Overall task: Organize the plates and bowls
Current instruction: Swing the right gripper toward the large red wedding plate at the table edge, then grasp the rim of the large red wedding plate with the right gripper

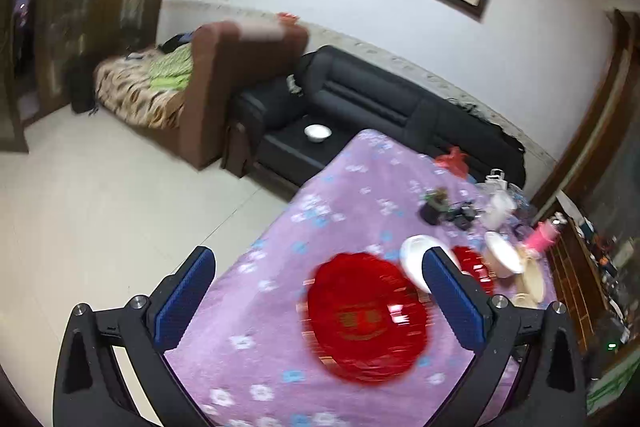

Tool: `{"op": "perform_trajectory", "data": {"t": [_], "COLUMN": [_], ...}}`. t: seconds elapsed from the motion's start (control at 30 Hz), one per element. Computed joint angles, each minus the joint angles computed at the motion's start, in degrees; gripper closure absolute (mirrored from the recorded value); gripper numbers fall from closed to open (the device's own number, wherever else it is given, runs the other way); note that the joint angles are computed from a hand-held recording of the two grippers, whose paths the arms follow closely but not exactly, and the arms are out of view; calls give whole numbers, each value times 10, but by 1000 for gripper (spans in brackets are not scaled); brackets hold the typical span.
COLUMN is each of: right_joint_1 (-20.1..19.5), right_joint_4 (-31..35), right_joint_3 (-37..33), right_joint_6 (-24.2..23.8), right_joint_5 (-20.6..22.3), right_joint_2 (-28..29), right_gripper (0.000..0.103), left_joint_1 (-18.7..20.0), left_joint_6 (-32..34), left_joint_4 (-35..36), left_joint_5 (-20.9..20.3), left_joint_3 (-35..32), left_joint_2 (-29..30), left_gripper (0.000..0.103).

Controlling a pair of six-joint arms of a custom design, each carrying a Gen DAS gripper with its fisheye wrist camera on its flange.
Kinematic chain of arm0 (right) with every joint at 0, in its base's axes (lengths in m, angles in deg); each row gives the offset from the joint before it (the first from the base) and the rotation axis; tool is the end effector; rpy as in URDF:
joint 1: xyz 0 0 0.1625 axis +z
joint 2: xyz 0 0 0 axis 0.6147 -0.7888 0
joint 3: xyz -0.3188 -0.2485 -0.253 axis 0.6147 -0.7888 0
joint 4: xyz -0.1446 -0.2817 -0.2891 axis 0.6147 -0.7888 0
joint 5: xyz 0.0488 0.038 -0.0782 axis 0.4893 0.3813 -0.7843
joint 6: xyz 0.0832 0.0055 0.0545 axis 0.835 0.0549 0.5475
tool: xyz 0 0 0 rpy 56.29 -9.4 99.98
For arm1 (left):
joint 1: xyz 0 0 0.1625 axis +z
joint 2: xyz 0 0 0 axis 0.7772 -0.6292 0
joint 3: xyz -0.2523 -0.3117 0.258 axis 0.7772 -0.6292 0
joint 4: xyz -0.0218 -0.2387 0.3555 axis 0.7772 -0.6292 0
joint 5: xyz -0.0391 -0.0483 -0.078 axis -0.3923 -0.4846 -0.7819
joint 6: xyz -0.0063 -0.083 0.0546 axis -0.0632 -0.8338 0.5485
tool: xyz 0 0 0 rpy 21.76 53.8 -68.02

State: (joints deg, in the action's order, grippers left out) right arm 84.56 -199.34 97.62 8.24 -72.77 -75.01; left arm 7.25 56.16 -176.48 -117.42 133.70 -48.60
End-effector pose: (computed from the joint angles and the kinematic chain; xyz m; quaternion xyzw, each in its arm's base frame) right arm 0.3875 -0.4907 0.1378 0.0929 -0.8528 0.4592 0.2309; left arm -0.1401 -0.5862 0.4667 0.1654 0.8886 -0.3863 0.1836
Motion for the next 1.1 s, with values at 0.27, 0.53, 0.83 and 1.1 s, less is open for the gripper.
{"op": "perform_trajectory", "data": {"t": [0.27,0.53,0.83,1.1], "right_joint_1": [-10,-57,-113,-97], "right_joint_4": [97,173,260,197], "right_joint_3": [-47,-75,-113,-97], "right_joint_6": [34,115,174,127], "right_joint_5": [-72,-46,69,67], "right_joint_2": [68,68,72,58], "right_gripper": [20,35,80,91], "left_joint_1": [79,89,63,44], "left_joint_6": [77,50,60,31], "left_joint_4": [27,77,100,81], "left_joint_5": [-11,-59,33,7], "left_joint_3": [-5,-53,-75,-62], "left_joint_2": [45,128,206,177], "left_gripper": [0,0,29,64]}}
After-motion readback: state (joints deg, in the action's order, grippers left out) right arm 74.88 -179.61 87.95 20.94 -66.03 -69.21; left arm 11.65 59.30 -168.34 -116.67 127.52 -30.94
